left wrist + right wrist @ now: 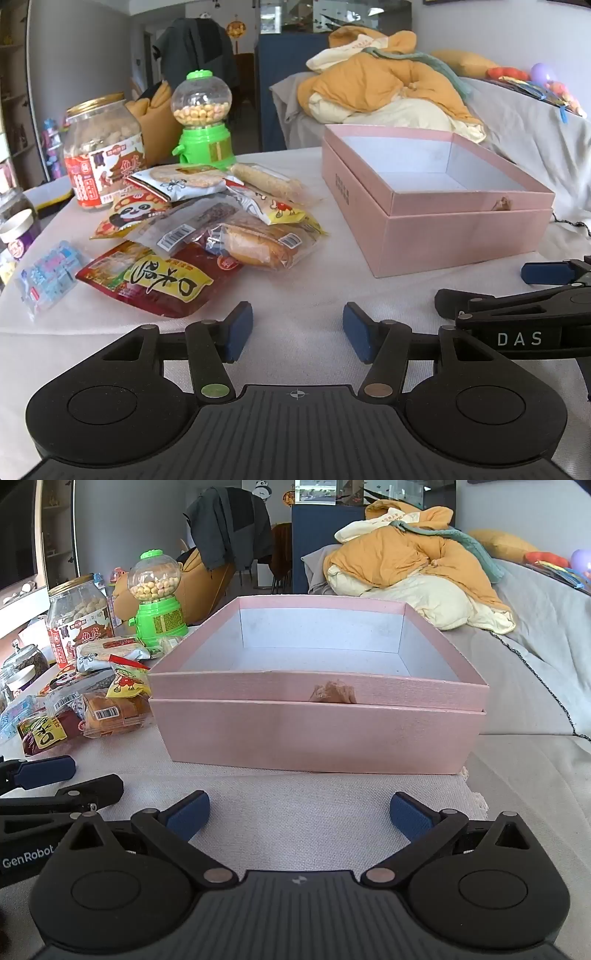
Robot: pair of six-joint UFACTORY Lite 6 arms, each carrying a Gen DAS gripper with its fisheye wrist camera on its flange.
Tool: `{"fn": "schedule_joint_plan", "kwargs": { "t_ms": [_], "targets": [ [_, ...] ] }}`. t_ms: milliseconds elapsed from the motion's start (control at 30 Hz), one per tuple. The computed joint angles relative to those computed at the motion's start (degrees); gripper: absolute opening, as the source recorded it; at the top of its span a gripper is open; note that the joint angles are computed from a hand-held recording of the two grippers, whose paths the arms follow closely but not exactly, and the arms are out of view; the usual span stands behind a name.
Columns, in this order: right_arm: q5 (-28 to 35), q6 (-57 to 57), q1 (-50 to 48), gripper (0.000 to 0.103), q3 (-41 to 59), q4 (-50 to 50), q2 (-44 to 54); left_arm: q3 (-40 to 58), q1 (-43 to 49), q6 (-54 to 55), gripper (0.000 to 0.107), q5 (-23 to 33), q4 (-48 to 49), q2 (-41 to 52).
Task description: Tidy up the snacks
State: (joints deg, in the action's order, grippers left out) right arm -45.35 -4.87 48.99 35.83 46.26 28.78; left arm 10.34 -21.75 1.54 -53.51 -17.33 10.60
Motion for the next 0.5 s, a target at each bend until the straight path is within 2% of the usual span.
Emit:
{"fn": "schedule_joint_plan", "kwargs": {
  "t_ms": [500],
  "targets": [
    [-0.6, 0.6, -0.1, 0.103, -0.2, -0.5, 0.1, 0.0, 0.0, 0.0, 0.062, 0.1, 0.0, 0.0]
  ]
}}
